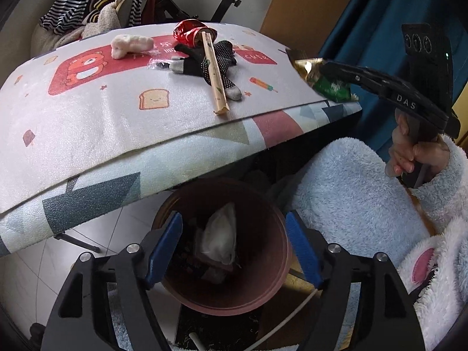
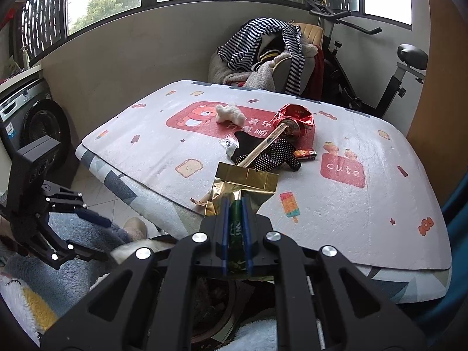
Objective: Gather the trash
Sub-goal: 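Carry the white bag into the bin with the left tool while the right tool drops the packet there, then reach the right tool to the wooden stick and grasp it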
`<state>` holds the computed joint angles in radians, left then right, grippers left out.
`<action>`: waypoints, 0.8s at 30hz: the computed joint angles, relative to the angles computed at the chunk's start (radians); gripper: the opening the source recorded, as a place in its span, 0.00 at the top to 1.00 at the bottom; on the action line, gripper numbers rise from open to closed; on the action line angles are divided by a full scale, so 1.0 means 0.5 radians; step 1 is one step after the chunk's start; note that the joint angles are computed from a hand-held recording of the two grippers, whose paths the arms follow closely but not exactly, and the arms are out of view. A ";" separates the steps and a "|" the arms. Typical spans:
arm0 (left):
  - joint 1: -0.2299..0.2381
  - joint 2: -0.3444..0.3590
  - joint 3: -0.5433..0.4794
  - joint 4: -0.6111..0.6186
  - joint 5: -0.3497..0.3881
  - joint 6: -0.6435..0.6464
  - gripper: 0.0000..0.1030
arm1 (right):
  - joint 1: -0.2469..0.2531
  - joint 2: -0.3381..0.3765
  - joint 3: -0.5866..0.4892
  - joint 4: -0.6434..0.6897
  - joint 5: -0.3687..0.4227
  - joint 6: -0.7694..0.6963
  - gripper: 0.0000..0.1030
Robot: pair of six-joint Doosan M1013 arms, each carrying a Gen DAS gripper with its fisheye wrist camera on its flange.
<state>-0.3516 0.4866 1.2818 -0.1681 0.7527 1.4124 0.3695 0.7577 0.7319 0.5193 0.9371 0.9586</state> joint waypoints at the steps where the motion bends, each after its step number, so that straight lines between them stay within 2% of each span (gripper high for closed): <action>1: -0.004 -0.003 0.001 0.054 -0.015 -0.054 0.19 | -0.007 -0.003 0.012 0.046 0.008 -0.046 0.88; 4: -0.011 -0.025 0.030 0.198 -0.049 -0.196 0.06 | -0.030 0.003 0.026 0.178 0.063 -0.173 0.88; 7: -0.009 -0.054 0.078 0.252 -0.073 -0.271 0.05 | -0.040 0.015 0.028 0.244 0.116 -0.270 0.88; 10: -0.022 -0.080 0.123 0.410 -0.092 -0.402 0.05 | -0.035 0.025 0.032 0.250 0.154 -0.272 0.88; 14: -0.040 -0.133 0.213 0.657 -0.193 -0.631 0.05 | -0.008 0.025 0.050 0.169 0.137 -0.204 0.87; 16: -0.048 -0.157 0.249 0.768 -0.242 -0.762 0.05 | 0.003 0.029 0.041 0.121 0.123 -0.175 0.79; 19: -0.067 -0.174 0.269 1.006 -0.268 -0.986 0.05 | 0.016 -0.002 0.106 0.081 0.053 -0.152 0.59; 20: -0.073 -0.177 0.273 1.075 -0.274 -1.051 0.05 | 0.019 -0.014 0.132 0.071 0.019 -0.148 0.41; 21: -0.073 -0.179 0.277 1.118 -0.286 -1.103 0.05 | 0.019 -0.014 0.136 0.067 0.014 -0.145 0.30; 22: -0.071 -0.182 0.283 1.140 -0.303 -1.145 0.05 | 0.021 -0.014 0.139 0.052 0.012 -0.133 0.26; 24: -0.066 -0.185 0.289 1.164 -0.333 -1.202 0.05 | 0.030 -0.001 0.116 -0.012 0.010 -0.088 0.09</action>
